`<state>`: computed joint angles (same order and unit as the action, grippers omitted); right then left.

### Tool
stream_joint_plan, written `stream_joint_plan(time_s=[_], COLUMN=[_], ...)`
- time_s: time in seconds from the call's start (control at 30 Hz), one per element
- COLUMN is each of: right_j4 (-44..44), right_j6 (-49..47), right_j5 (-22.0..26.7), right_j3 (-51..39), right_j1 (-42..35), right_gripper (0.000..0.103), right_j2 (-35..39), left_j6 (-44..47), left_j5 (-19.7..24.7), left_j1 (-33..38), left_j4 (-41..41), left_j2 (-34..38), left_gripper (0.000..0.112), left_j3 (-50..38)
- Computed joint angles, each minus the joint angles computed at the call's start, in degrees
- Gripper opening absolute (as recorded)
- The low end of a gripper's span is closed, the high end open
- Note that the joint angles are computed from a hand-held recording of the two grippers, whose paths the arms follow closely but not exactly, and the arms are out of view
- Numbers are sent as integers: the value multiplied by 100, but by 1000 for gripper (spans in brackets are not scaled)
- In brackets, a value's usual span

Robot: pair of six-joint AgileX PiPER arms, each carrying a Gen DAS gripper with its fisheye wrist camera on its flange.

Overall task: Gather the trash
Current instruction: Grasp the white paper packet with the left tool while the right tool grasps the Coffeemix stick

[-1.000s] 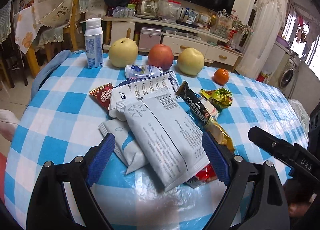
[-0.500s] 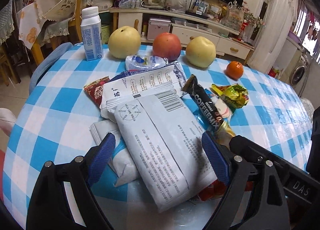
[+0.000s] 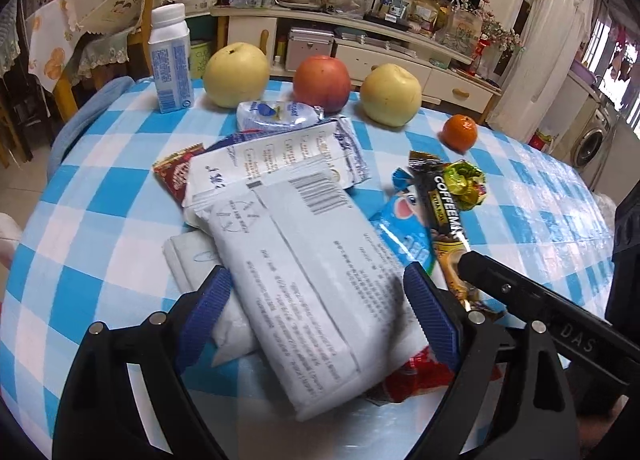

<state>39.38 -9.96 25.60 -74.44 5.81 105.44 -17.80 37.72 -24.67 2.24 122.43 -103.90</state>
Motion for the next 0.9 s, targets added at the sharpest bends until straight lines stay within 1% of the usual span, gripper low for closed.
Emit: stream_joint_plan(time_s=[0.07,0.1,0.17,0.27,0.33,0.4,0.43,0.47,0.53,0.57,0.6,0.67,0.73,0.8,0.83,0.9], right_j4=[258,543,1386,2456,3206,3466,3476,3400,3184,3063,2910,2514,1967,1449,1075,647], right_j6=[-106,-289,-902,-1712,-2270,-2427,-2432,-2366,-2222,-2130,-2008,-1717,-1294,-856,-540,-221], right_j5=[42,76,271,495,708,853,832,786,625,557,481,310,111,-96,-158,-227], right_j3=[46,105,145,265,330,275,255,210,132,84,36,-61,-169,-217,-279,-356], right_j1=[-106,-181,-403,-649,-774,-831,-805,-766,-653,-597,-526,-374,-208,-73,5,112], right_gripper=[37,37,38,38,40,40,40,40,39,39,39,39,39,39,39,37], right_j2=[7,-1,58,125,211,275,283,284,273,277,279,292,303,305,320,349], left_j6=[-108,-209,-498,-798,-868,-839,-823,-797,-796,-781,-722,-673,-645,-599,-591,-538], left_j5=[155,255,564,1222,1696,2138,2257,2256,2034,1910,1807,1729,1621,1471,1396,1199], left_j1=[-39,-62,-107,-187,-284,-373,-416,-419,-411,-400,-380,-351,-299,-237,-224,-184], left_j4=[27,97,300,531,778,1035,1181,1240,1292,1281,1216,1140,1002,866,844,781], left_j2=[117,198,426,863,1213,1573,1695,1721,1602,1514,1431,1325,1206,1027,952,736], left_gripper=[89,89,89,90,94,94,94,94,94,92,88,85,82,81,80,79], left_j3=[-208,-352,-778,-1629,-2277,-2898,-3081,-3101,-2829,-2654,-2503,-2332,-2127,-1820,-1683,-1312])
